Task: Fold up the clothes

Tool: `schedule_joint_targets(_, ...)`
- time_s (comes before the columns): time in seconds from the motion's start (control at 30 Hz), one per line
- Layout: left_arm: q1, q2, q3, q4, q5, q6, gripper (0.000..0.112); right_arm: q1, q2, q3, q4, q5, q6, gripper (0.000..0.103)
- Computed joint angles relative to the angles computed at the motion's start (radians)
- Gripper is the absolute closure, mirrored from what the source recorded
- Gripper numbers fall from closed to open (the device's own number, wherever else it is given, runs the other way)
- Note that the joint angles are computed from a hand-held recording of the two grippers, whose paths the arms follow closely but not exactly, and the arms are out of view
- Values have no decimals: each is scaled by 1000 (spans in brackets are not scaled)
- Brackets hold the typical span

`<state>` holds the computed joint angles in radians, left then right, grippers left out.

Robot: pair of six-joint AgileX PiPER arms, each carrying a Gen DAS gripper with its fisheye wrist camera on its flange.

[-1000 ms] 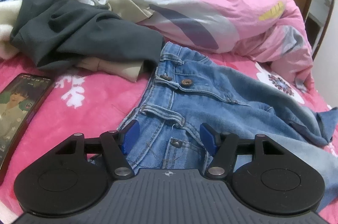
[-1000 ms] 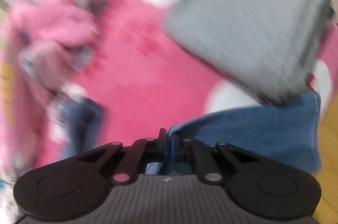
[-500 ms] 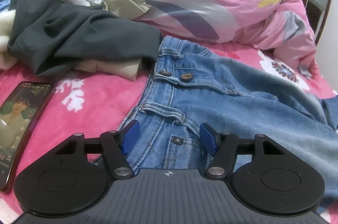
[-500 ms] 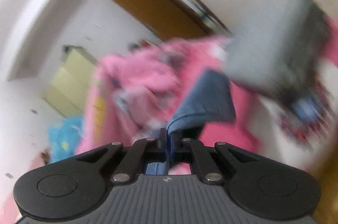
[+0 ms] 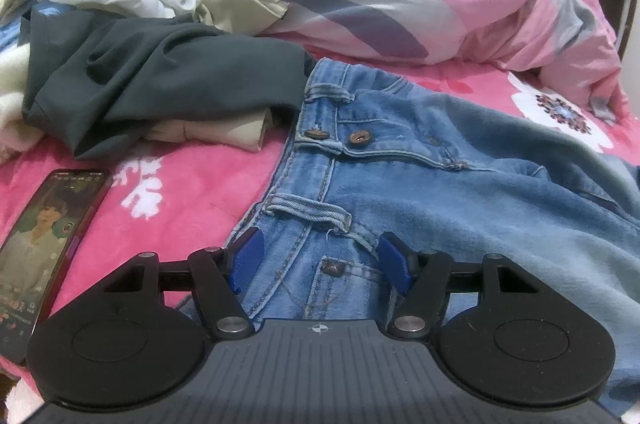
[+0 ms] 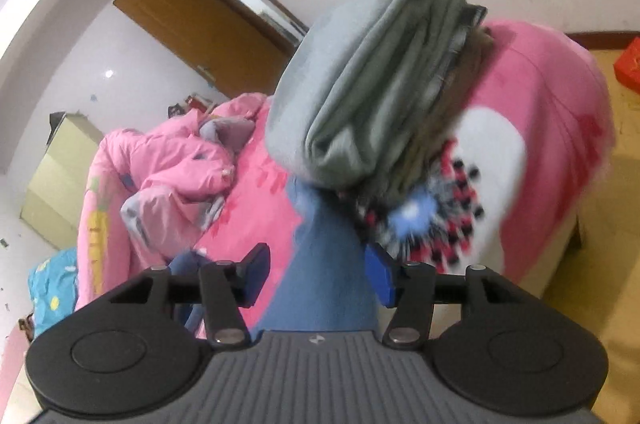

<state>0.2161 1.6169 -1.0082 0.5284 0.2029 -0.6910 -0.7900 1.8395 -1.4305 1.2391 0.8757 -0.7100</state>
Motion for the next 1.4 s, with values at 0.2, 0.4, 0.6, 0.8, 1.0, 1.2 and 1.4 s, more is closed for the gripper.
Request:
schedule_joint_targets(0.2, -6, 2, -4, 31, 9, -31, 47, 156, 127, -103, 24, -38, -16, 84)
schedule_joint_targets(0.4, -19, 6, -7, 107, 23, -102, 47, 461, 74, -137, -270, -137, -192, 70)
schedule_joint_targets(0.6, -28, 10, -2, 187, 21, -169, 45, 460, -24, -19, -194, -40, -509, 47)
schedule_joint_targets(0.8, -36, 20, -9, 241, 26, -213, 43, 297, 132, -266, -171, 84, -124, 46)
schedule_joint_targets(1.0, -50, 25, -13, 307, 42, -282, 42, 298, 498, -784, -343, 240, 376, 71)
schedule_joint_targets(1.2, -56, 30, -23, 305, 58, -275, 41, 320, 413, -705, -271, 89, 262, 99)
schedule_joint_targets(1.4, -72, 34, -18, 396, 72, -342, 41, 154, 18, -230, 275, -209, -337, 99)
